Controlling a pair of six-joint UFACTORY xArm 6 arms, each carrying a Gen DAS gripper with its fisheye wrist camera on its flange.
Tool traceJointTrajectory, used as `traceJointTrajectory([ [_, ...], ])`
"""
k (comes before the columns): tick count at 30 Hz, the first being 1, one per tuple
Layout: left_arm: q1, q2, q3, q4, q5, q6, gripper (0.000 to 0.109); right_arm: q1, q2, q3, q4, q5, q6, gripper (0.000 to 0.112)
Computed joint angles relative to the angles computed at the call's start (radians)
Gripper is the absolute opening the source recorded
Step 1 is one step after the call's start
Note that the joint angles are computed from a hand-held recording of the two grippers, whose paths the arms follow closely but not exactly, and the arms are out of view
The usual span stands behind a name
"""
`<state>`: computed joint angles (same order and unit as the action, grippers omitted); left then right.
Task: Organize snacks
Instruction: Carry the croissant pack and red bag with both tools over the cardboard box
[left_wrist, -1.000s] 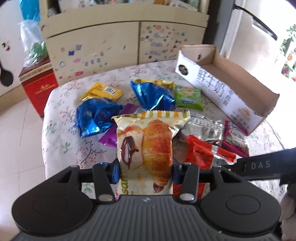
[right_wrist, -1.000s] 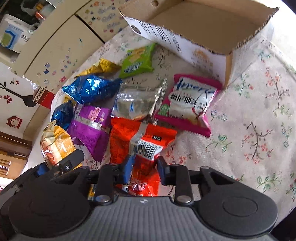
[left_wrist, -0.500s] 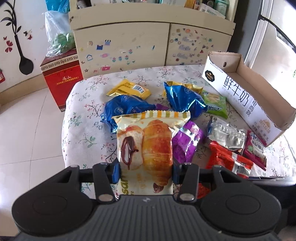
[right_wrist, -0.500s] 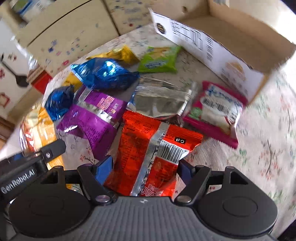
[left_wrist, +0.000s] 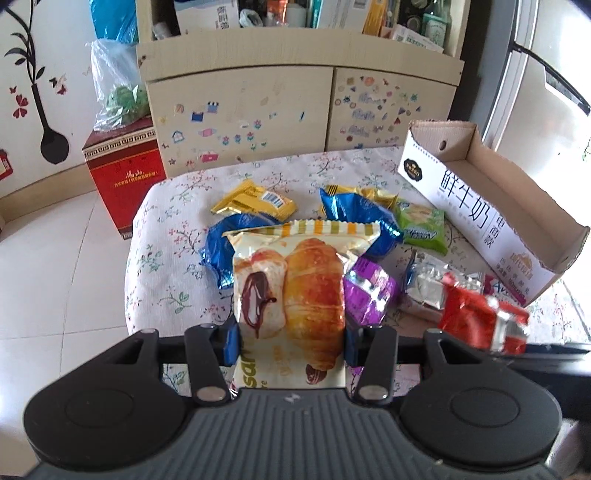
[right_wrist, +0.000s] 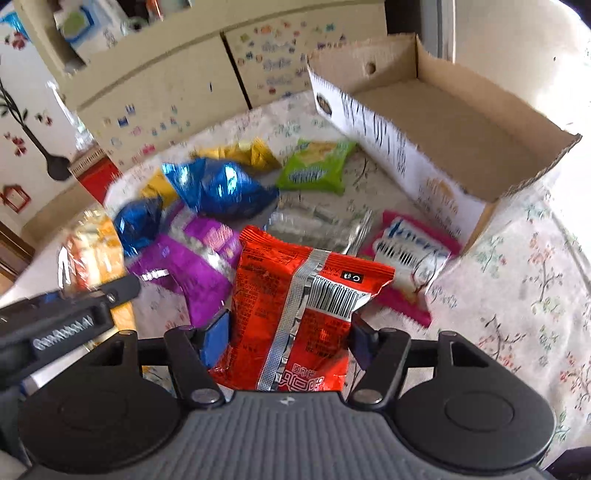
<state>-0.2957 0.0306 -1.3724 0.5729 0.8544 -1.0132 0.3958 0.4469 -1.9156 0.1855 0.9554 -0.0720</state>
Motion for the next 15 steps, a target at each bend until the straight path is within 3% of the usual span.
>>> traceJointTrajectory([
  [9, -0.025, 0.03, -0.053, 0.114, -0.012, -0.033, 0.049, -0.025, 0.004, -0.055, 0.046, -0.063, -0.061, 0.072],
  [15, -0.04, 0.084, -0.121, 0.17, -0.051, -0.007, 0.049, -0.046, 0.056, -0.163, 0.046, -0.049, -0.098, 0.072],
])
